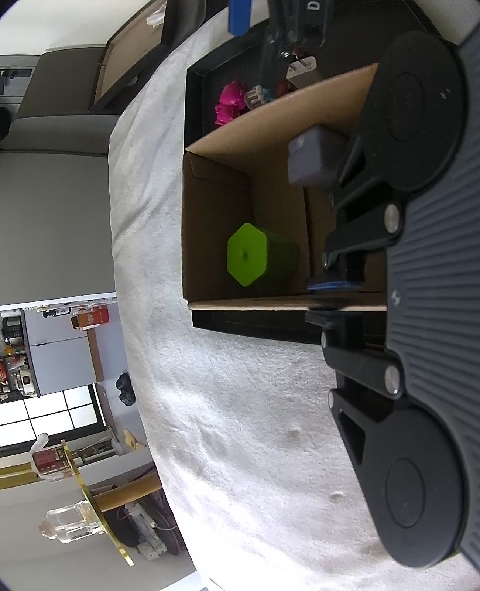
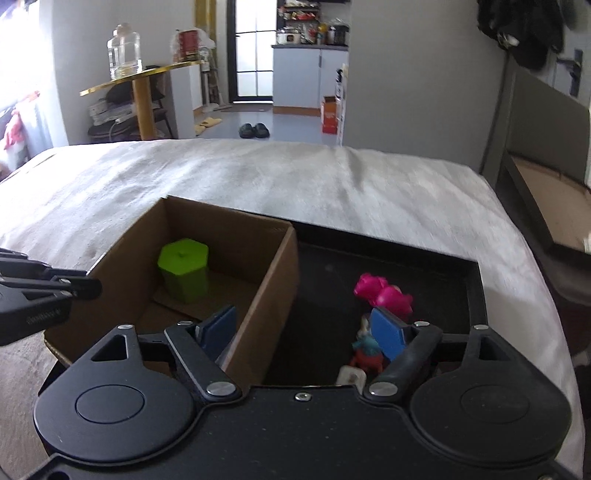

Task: Organize rigid objects
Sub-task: 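Close the right gripper on the brown-haired doll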

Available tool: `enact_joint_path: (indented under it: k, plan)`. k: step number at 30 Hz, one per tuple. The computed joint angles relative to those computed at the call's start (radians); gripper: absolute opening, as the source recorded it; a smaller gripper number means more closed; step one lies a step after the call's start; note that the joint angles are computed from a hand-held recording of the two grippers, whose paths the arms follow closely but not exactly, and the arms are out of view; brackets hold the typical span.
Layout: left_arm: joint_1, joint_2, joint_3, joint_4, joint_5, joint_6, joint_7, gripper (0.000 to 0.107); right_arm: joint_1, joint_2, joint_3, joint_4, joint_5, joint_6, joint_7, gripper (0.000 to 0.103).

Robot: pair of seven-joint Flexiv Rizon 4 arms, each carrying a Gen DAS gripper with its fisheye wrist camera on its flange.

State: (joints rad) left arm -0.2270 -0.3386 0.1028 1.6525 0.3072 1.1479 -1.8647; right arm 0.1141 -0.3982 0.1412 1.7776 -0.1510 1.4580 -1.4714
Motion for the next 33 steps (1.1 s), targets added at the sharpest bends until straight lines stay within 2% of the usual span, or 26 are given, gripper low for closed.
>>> enact_joint_path:
  k: [4,6,7,9,10,12,14,19,23,27,33]
  plan:
    - [-0.014,0.000,0.008,-0.015,0.024,-0.024,-0.018,0.019,-0.011,0.003,-0.002,0.018,0.023,0.031,0.021,0.089]
    - [-0.023,-0.001,0.015,-0.027,0.046,-0.045,-0.033,0.034,-0.022,0.002,0.004,0.027,0.034,0.046,0.025,0.090]
    - [-0.029,-0.003,0.018,-0.035,0.060,-0.058,-0.043,0.039,-0.016,0.002,-0.008,0.037,0.034,0.062,0.038,0.090]
    - [-0.035,-0.005,0.021,-0.049,0.083,-0.077,-0.056,0.058,0.007,0.004,-0.048,0.060,0.019,0.090,0.076,0.091]
    - [-0.038,-0.004,0.022,-0.052,0.099,-0.075,-0.064,0.063,0.015,0.004,-0.063,0.066,0.011,0.090,0.096,0.091]
    - [-0.043,-0.003,0.024,-0.054,0.126,-0.062,-0.078,0.078,-0.007,-0.001,-0.047,0.061,0.011,0.071,0.106,0.091]
    - [-0.047,-0.005,0.025,-0.064,0.147,-0.068,-0.087,0.082,-0.016,-0.002,-0.046,0.059,0.008,0.065,0.117,0.091]
    - [-0.055,-0.013,0.024,-0.084,0.177,-0.091,-0.097,0.085,-0.012,-0.004,-0.065,0.055,-0.028,0.011,0.133,0.090]
    - [-0.061,-0.019,0.023,-0.103,0.202,-0.113,-0.105,0.086,-0.006,-0.010,-0.082,0.056,-0.040,0.016,0.157,0.089]
    - [-0.065,-0.026,0.017,-0.115,0.211,-0.131,-0.100,0.086,-0.007,-0.022,-0.093,0.048,-0.054,0.006,0.171,0.083]
    - [-0.080,-0.038,0.025,-0.145,0.246,-0.166,-0.122,0.086,-0.030,-0.044,-0.085,0.019,-0.040,-0.011,0.189,0.081]
